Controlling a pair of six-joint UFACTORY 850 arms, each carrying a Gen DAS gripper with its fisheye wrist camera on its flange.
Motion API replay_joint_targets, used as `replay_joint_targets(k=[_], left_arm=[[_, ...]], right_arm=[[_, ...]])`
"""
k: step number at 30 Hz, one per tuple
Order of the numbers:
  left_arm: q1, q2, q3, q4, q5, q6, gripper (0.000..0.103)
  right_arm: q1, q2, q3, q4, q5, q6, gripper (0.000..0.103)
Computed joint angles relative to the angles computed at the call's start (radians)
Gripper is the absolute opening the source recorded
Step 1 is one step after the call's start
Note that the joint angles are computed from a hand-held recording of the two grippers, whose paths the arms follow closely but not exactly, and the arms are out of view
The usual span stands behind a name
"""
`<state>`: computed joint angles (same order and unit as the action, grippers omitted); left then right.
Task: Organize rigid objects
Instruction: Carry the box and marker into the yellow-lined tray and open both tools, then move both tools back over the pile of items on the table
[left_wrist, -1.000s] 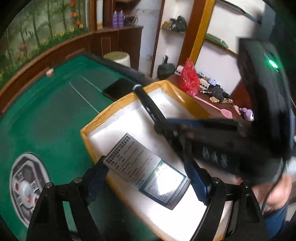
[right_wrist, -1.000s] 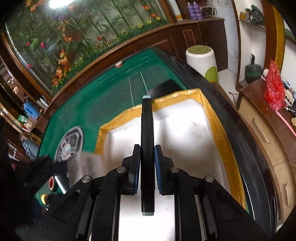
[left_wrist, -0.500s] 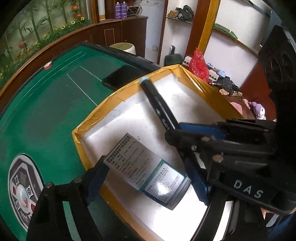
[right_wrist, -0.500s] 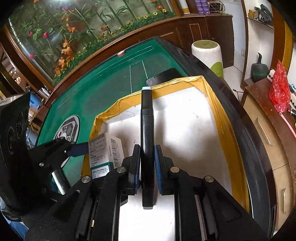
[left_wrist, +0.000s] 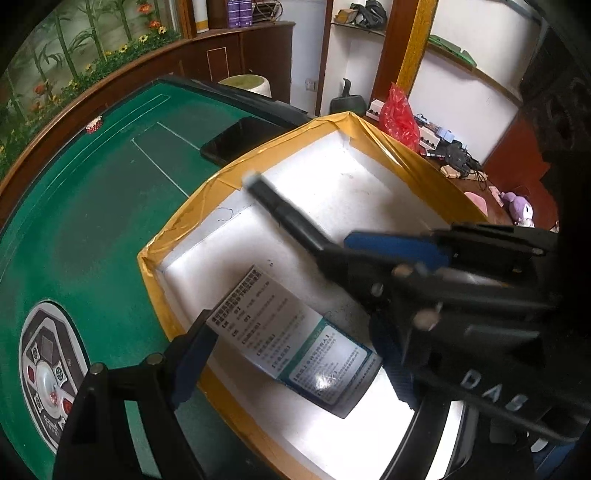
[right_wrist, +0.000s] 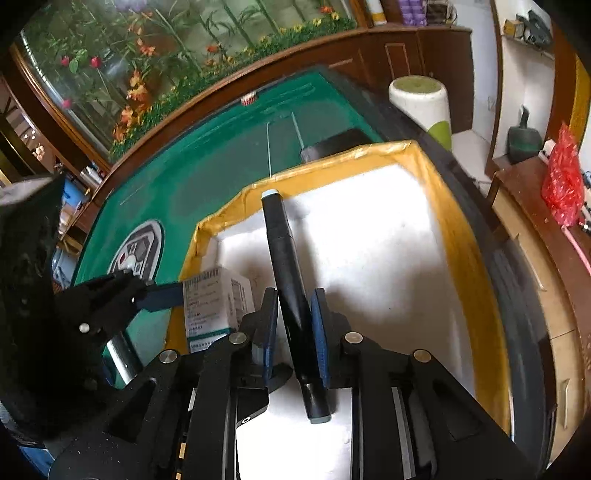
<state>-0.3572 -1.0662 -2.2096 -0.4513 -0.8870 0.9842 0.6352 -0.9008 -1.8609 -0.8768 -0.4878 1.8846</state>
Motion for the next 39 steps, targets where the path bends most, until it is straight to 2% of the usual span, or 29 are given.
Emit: replay_joint_targets(k=[3,6,9,15,24,25,26,27,28,29,32,34,39], left_arm=[[0.0,-0.023,-0.041,0.008,-0.058,-0.04,0.085],[0.001,-0.009,-0.018,0.0,-0.042,-0.034,0.085],[0.006,0.014,0.021,-0.023,-0.029,-0.007,0.085],[0.013,0.023,0.022,-0.035,-0.074,-0.013,0.085],[0.001,0.071,0.114,-0.005,0.026,-0.002,0.085],[0.002,0.068,0.11,-0.013,0.015,0.006,0.086],[0.007,0.05,0.081,-0.029,-0.03,0.019,0.089],[0.01,0.011,0.018,-0.044,-0.118,0.026,0.09],[0.011,-0.013,-0.018,-0.042,-0.17,0.02,0.093],[0.009,-0.018,-0.024,-0.032,-0.18,0.015,0.093],[0.004,0.041,0.074,-0.028,-0.077,0.049,0.093],[0.01,0.07,0.112,-0.048,-0.057,0.069,0.093],[0.055,0.185,0.254,-0.206,0.045,0.206,0.093]], right_arm=[[0.008,0.023,0.035,-0.113,-0.007,0.127,0.018],[0.01,0.031,0.047,-0.156,-0.015,0.189,0.018],[0.018,0.055,0.087,-0.297,-0.015,0.35,0.018],[0.029,0.079,0.127,-0.447,-0.066,0.522,0.018],[0.042,0.109,0.187,-0.636,-0.111,0.731,0.018],[0.044,0.111,0.19,-0.645,-0.117,0.738,0.018],[0.047,0.113,0.192,-0.656,-0.127,0.747,0.018],[0.049,0.114,0.195,-0.667,-0.134,0.756,0.018],[0.049,0.117,0.199,-0.676,-0.134,0.765,0.018],[0.049,0.119,0.202,-0.685,-0.134,0.775,0.018],[0.05,0.124,0.211,-0.702,-0.142,0.797,0.018],[0.055,0.131,0.222,-0.722,-0.168,0.823,0.018],[0.066,0.15,0.256,-0.797,-0.218,0.898,0.018]])
